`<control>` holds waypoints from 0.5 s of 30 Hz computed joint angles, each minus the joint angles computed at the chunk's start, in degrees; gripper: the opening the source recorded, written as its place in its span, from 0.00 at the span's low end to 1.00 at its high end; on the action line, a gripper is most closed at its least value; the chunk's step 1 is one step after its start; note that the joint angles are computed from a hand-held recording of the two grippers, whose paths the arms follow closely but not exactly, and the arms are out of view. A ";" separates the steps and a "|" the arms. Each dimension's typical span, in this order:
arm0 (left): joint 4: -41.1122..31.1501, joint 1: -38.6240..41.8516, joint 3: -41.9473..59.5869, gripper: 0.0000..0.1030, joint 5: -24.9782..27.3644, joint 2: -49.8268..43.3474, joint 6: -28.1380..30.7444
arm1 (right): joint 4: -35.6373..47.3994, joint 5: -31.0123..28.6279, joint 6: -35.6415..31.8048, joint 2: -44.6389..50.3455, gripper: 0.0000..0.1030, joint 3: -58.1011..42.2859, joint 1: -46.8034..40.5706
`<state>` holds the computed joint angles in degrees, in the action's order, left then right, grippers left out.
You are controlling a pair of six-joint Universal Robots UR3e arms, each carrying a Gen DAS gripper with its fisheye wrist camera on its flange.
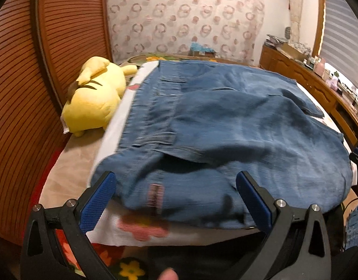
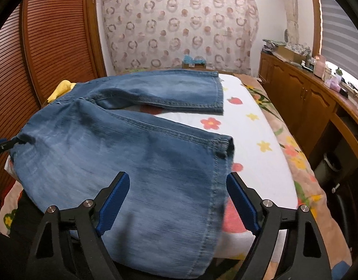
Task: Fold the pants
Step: 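Grasp the jeans waistband edge with the left tool while the right tool grasps the leg hem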
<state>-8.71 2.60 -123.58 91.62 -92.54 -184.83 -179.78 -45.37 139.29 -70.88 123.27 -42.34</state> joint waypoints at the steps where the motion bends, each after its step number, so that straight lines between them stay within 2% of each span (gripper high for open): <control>1: 0.55 1.58 -1.27 1.00 -1.17 0.98 0.48 | 0.21 -0.09 -0.03 -0.52 0.84 0.40 -0.20; 6: 1.01 6.69 -5.33 0.91 -3.12 4.39 1.32 | 2.07 -0.71 -0.53 -3.14 0.84 1.84 -0.80; 8: 1.42 8.47 -6.64 0.84 -3.81 4.93 1.98 | 3.82 -0.54 -1.71 -5.40 0.84 3.45 -1.70; 10: 1.48 10.01 -8.07 0.81 -4.59 5.59 2.40 | 4.52 0.01 -3.07 -2.91 0.84 1.61 -2.82; 15: 3.28 12.22 -10.15 0.75 -8.01 4.41 2.85 | 8.09 -0.32 -4.75 -4.08 0.81 1.03 -3.44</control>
<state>-5.43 14.82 -133.73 83.61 -88.13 -181.98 -171.69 -45.70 134.54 -74.96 124.29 -45.78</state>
